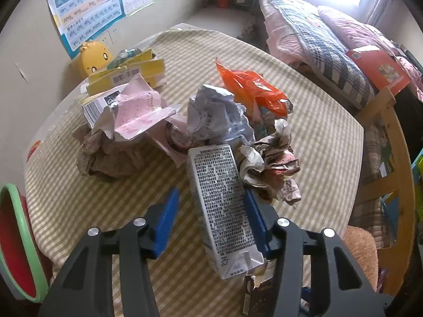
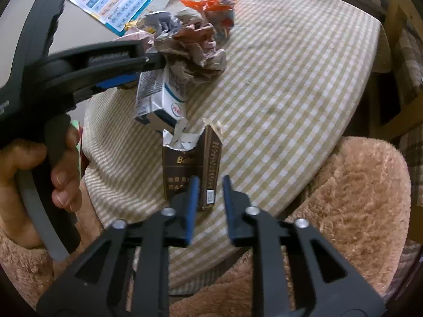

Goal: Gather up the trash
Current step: 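Grasp the milk carton with the left gripper while the right grasps the brown box, then carry the milk carton and brown box toward the red bucket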

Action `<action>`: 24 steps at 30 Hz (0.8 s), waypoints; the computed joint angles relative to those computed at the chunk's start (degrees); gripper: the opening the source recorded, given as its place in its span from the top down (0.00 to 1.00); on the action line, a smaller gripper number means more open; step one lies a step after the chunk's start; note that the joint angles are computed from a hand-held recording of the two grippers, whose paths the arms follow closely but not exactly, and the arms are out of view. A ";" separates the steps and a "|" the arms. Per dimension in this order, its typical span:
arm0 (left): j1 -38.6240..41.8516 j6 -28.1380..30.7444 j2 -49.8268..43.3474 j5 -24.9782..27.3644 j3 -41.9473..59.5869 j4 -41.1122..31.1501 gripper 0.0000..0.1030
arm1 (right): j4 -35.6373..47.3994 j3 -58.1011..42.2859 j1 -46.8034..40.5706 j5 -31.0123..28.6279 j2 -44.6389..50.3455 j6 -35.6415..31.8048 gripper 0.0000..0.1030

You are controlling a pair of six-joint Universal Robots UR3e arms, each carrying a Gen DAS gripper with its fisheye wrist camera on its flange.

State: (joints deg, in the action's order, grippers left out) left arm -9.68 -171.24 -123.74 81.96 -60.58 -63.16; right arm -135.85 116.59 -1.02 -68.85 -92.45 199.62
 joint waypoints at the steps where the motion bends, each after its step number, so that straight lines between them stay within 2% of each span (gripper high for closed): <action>1: -0.02 -0.36 -0.09 0.21 0.38 -0.36 0.52 | -0.09 -0.15 0.20 0.03 0.19 -0.11 0.73; 9: 0.18 -0.89 -1.72 -0.30 2.52 -3.56 0.47 | 0.04 -0.32 0.21 0.44 0.62 -0.06 0.72; 10: 0.22 -0.91 -1.71 -0.57 2.08 -3.29 0.48 | -0.15 -0.19 0.56 0.21 0.52 0.29 0.67; 11: 0.20 -0.59 -1.81 -0.52 1.56 -2.94 0.55 | -0.21 -0.19 0.70 0.06 0.43 0.37 0.65; 12: 0.38 -0.21 -1.60 -0.92 0.75 -2.61 0.61 | -0.17 -0.25 0.75 0.02 0.40 0.31 0.64; 17: 2.94 0.72 2.53 -3.63 -4.64 -0.83 0.63 | 0.01 -1.56 1.23 -0.20 1.94 0.58 0.64; 21: 5.82 4.76 9.09 -4.48 -12.32 1.48 0.63 | 0.27 -3.09 1.92 -0.74 3.40 0.95 0.64; 24: 9.24 7.33 14.02 -5.48 -17.97 1.31 0.63 | 0.73 -5.04 3.01 -1.63 4.74 1.63 0.59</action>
State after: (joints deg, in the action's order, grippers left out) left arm -0.43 -163.91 -109.71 76.48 -78.55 -61.85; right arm -135.12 111.55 1.99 -70.48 -87.71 201.26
